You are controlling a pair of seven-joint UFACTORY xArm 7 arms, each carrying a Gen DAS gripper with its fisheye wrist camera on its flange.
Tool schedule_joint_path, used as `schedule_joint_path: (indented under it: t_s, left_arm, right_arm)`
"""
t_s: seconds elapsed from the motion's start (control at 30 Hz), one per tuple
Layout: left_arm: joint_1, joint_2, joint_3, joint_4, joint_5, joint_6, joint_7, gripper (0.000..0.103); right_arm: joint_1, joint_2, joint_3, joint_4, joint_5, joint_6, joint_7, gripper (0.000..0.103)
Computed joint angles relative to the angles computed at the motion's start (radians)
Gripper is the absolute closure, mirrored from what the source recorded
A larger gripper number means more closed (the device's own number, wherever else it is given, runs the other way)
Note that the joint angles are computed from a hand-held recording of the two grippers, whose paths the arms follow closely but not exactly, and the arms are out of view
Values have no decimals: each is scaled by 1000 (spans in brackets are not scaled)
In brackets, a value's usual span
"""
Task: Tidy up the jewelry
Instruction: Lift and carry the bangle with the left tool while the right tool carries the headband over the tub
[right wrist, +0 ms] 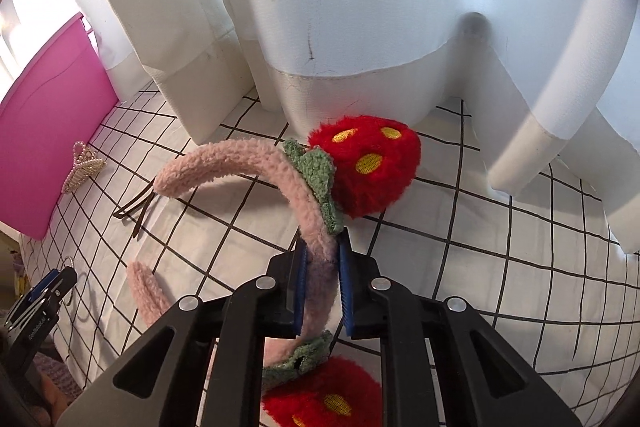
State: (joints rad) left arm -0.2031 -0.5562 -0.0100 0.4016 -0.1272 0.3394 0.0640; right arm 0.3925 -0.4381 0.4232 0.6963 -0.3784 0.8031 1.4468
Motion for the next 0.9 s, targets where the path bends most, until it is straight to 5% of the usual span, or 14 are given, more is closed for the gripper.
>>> schedule_joint_path:
  t_s: [0.9]
  left_arm:
    - [62,-223,-2,192,34,274,1,62]
  right_arm:
    - [-1,-69,64,265,-68,233,-192,89]
